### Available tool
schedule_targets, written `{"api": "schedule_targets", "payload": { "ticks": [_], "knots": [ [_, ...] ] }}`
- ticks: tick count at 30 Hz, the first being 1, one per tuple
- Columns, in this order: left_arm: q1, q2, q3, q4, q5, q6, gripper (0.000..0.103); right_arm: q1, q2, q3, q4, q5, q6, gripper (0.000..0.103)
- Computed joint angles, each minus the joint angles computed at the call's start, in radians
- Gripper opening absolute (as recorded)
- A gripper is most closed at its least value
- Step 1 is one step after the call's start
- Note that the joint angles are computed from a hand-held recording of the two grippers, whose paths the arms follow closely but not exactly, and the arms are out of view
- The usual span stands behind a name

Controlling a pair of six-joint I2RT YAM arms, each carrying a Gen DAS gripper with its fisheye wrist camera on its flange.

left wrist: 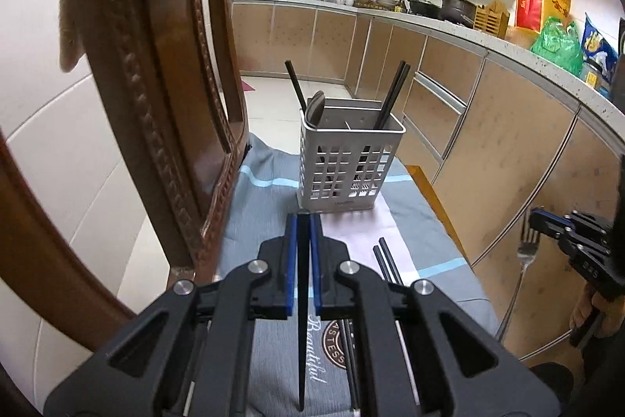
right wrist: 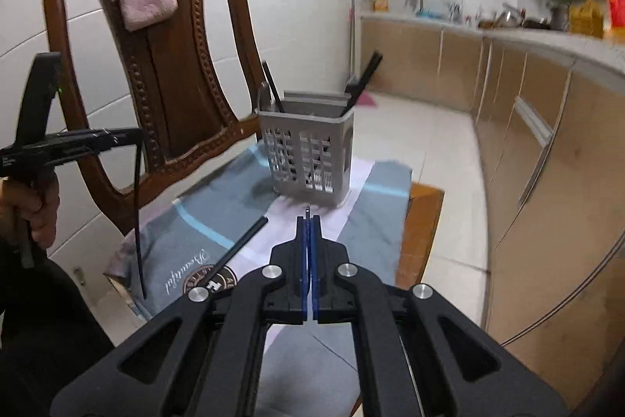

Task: Organize utensils
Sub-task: 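Lift the chopstick and fork and carry both tools over the basket, then open the left tool into the basket while the right tool releases the fork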

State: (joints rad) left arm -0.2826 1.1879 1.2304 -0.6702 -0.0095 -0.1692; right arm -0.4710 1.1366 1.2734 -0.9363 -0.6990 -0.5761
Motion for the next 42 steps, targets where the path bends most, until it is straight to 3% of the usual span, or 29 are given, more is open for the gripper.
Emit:
{"api": "schedule_targets", "payload": {
  "ticks": [4,7,11,16,22,25,31,36,42],
  "knots": [
    [0.005,0.006,0.072,-0.014,0.005,-0.01,0.007,0.091,-0.063,0.029,0.076,0.105,0.091,0.002],
    [-0.003,0.059,0.247,-0.05,0.001,-0.004,0.007,0.167,-0.032,0.162,0.13,0.198,0.185,0.002],
    [-0.003,0.228,0.58,-0.078,-0.012,-0.019,0.007,0.279,0.096,0.357,0.258,0.35,0.287,0.002],
    [0.032,0.537,1.037,-0.137,0.004,-0.119,0.007,0.414,0.321,0.554,0.42,0.569,0.324,0.002],
    [0.037,0.783,1.255,-0.081,-0.052,-0.167,0.007,0.483,0.504,0.586,0.595,0.744,0.343,0.002],
    [0.034,0.817,1.194,0.009,-0.064,-0.195,0.007,0.5,0.554,0.544,0.701,0.819,0.351,0.002],
    [0.031,0.783,0.877,0.28,-0.088,-0.222,0.007,0.524,0.601,0.392,0.897,0.911,0.37,0.002],
    [0.01,0.755,0.651,0.474,-0.104,-0.224,0.007,0.532,0.618,0.283,1.0,0.934,0.392,0.002],
    [-0.019,0.704,0.451,0.619,-0.118,-0.179,0.007,0.56,0.603,0.16,1.092,0.929,0.382,0.002]
  ]
}}
